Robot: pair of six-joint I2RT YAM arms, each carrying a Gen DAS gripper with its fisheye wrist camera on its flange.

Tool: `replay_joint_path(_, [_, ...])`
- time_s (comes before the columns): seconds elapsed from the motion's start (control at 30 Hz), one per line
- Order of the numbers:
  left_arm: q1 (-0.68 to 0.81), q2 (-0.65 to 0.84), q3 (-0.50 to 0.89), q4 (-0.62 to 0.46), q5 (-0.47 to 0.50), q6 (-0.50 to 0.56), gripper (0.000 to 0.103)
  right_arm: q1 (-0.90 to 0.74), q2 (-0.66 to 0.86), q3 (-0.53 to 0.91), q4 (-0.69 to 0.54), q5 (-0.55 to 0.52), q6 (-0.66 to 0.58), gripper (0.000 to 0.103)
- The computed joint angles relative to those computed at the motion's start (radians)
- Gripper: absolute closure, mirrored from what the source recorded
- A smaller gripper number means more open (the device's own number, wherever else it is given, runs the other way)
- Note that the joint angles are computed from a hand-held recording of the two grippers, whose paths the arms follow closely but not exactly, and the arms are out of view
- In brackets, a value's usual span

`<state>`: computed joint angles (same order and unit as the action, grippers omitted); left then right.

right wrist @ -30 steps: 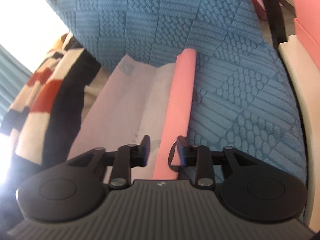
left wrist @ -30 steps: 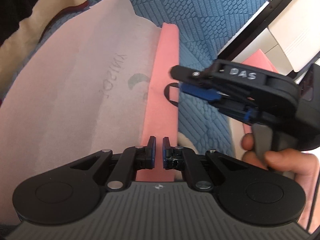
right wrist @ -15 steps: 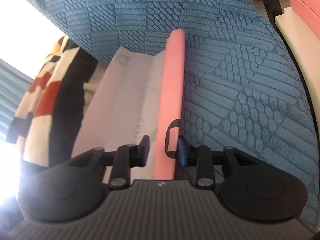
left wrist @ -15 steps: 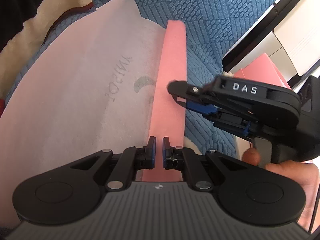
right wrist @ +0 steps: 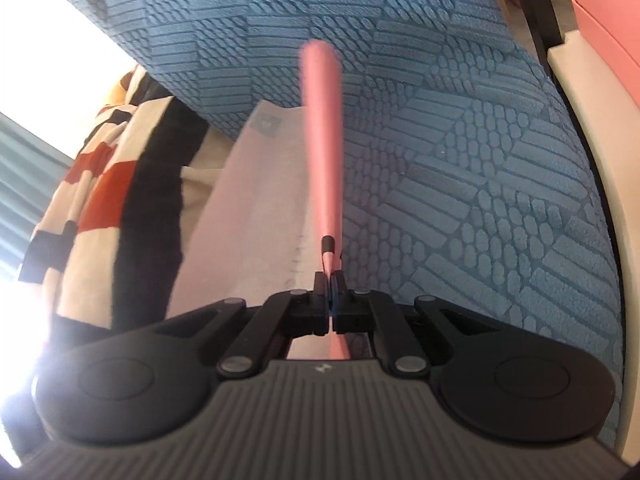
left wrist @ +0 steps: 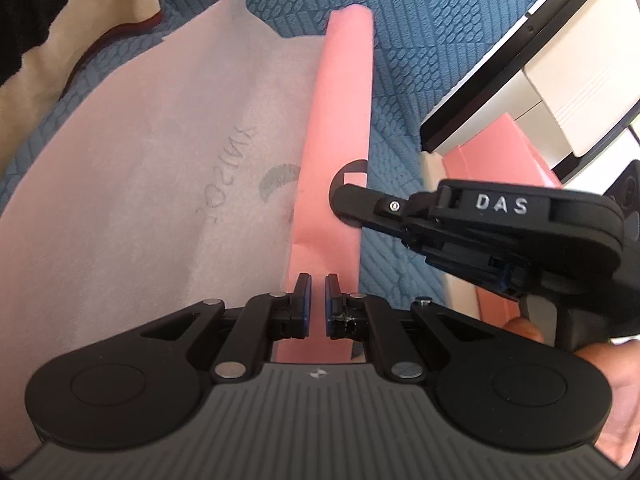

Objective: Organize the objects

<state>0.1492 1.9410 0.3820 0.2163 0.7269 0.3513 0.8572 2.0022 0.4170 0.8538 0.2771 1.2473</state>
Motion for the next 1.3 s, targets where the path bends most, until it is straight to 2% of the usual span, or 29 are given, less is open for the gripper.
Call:
replay_joint_path(0.2, [-0.030,0.027,0.001,0.056,0.007,-0.070,0.096,0.006,-0.064,-0.007,-0.108,0.001,0.004,0.098])
replay_joint_path(0.43, [-0.065,0.024,0.000,0.100,-0.022,-0.135,0.096,-0.010,-0.045,-0.024,-0.075,-0.024,0.013,0.096])
replay_joint_path(0.53, [-0.092,0.008,-0.016,0.133,-0.060,-0.156,0.096,-0.038,0.008,-0.021,-0.019,-0.066,0.025,0.095])
replay_joint_path(0.67, [-0.090,0.025,0.010,0.116,-0.063,-0.150,0.096,-0.076,0.096,-0.004,0.068,-0.109,0.041,0.095])
replay_joint_path(0.93, [-0.072,0.009,0.026,0.031,0.006,-0.109,0.096,-0.068,0.098,0.011,0.046,-0.078,0.057,0.097])
replay_joint_path(1.1, [-0.084,-0.010,0.016,0.011,0.025,-0.088,0.070,-0.073,0.102,0.007,0.053,-0.090,0.064,0.097])
replay_joint_path(1.2, [-0.114,-0.048,-0.013,0.027,0.009,-0.069,0.065,-0.078,0.103,0.002,0.062,-0.099,0.067,0.097])
replay_joint_path(1.3, [-0.140,-0.086,-0.045,0.047,-0.018,-0.044,0.064,-0.079,0.099,0.002,0.055,-0.103,0.060,0.097])
